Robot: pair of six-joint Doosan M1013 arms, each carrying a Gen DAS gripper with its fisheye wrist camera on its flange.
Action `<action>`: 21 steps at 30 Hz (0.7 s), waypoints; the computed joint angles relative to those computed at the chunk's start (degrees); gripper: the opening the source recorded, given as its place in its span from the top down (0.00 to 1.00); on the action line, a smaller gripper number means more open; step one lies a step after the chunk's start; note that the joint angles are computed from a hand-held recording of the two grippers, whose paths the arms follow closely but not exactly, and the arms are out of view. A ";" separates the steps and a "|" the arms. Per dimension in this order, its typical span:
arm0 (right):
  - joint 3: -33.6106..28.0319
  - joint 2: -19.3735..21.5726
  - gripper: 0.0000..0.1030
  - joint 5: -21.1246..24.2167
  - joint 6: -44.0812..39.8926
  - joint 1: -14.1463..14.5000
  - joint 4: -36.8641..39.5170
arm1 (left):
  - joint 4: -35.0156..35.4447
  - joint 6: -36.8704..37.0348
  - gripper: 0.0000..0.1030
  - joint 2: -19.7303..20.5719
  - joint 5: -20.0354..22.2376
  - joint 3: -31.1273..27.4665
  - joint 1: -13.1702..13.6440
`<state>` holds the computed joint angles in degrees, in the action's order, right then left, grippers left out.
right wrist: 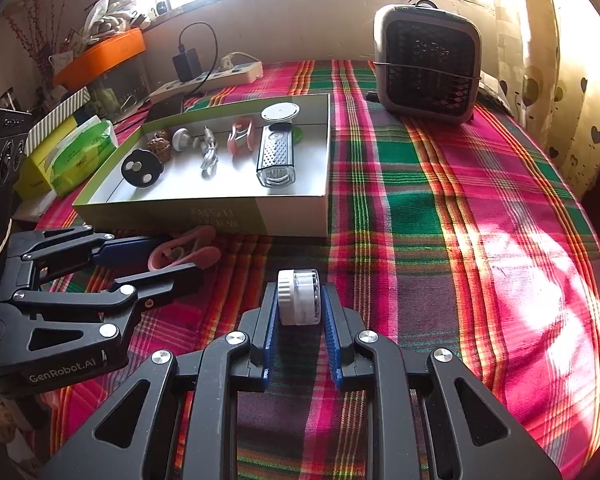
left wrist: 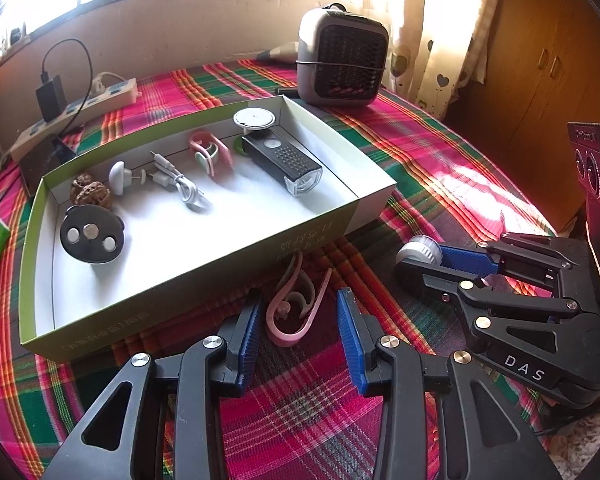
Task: Organize objects
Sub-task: 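Close the left gripper on the pink plastic hook while the right gripper holds the jar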
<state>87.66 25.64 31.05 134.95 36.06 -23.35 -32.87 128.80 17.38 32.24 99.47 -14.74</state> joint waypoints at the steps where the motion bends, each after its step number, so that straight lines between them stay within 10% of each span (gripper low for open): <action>1: 0.02 0.01 0.78 -0.17 0.06 -0.06 0.08 | 0.16 -0.13 0.66 0.00 -0.14 0.01 -0.05; 21: -0.28 0.29 0.78 0.40 0.85 0.13 -1.52 | 4.04 -3.90 0.74 -0.60 -4.06 1.21 -1.00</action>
